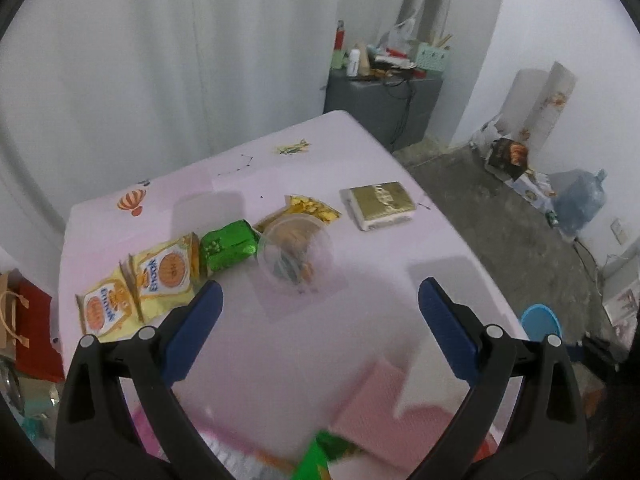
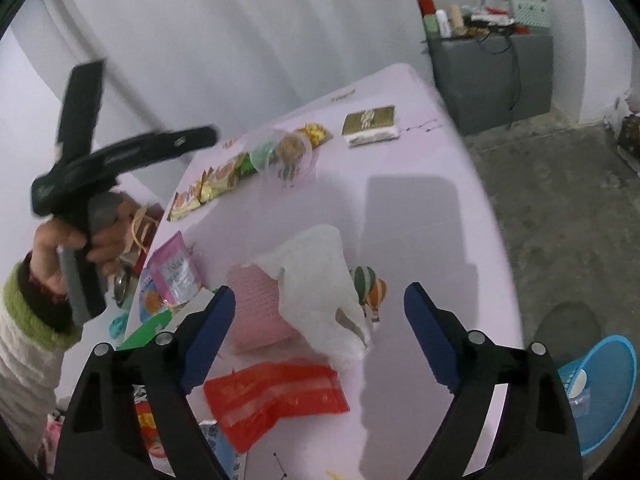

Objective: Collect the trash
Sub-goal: 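Grasp the clear plastic cup with the left tool while the right tool grasps the white tissue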

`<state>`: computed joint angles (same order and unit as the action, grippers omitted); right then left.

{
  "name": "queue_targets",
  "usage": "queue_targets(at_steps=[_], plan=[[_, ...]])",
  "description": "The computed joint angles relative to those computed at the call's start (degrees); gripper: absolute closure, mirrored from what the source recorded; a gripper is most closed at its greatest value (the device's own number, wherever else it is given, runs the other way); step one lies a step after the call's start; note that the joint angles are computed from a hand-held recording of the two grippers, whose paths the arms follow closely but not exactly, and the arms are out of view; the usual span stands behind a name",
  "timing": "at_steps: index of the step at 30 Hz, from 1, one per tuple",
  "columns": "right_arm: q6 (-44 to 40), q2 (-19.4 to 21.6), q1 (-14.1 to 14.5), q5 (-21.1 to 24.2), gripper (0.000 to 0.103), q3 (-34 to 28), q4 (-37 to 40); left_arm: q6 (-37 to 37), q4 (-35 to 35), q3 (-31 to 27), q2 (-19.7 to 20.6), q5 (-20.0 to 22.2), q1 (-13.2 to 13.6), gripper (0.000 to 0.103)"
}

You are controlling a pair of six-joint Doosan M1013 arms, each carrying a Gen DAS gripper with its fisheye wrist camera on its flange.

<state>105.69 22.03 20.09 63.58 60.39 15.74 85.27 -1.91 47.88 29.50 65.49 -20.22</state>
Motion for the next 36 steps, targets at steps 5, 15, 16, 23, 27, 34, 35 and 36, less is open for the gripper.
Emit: queue_targets(at_steps=[5,15,16,23,27,34,35,36], plan=[[-1.3,2.4,-0.2,2.9,0.020,-2.6,0.8,-1.9,0.4,-5.8,5.3,3.4,0.4,0.009],[-2.7,5.8,-0.7,5.8,0.026,-5.6,3.4,-3.9,0.9,-9.6,9.5,6.0,1.1,0.011],[-2.7,5.9,-0.7,5.9,0.027,-5.6,3.7,-4.1,0.6,-9.8,9.8,6.2,1.2,0.014],[-3.2,6.5,-0.9,6.2,0.040,-5.7,5.9,-4.4,-0.5,-11.6,11.0,7.8,1.4,0.034],[-3.5,6.6,-1.0,6.2,0.051,-5.6,6.9,-4.5,-0.9,-12.0,11.3,8.7,1.3,0.039],[-3.5,6.1,-1.1,5.4,0.074,-5.1,7.4,-4.9,-2.2,-10.0,9.9,6.8,1.3,0.040],[-3.4,6.0,-1.1,5.3,0.076,-5.0,7.5,-5.0,-2.1,-9.6,9.6,6.4,1.2,0.040],[-3.4,5.9,-1.2,5.1,0.078,-4.8,7.6,-5.1,-2.1,-9.1,9.2,5.9,1.2,0.040]])
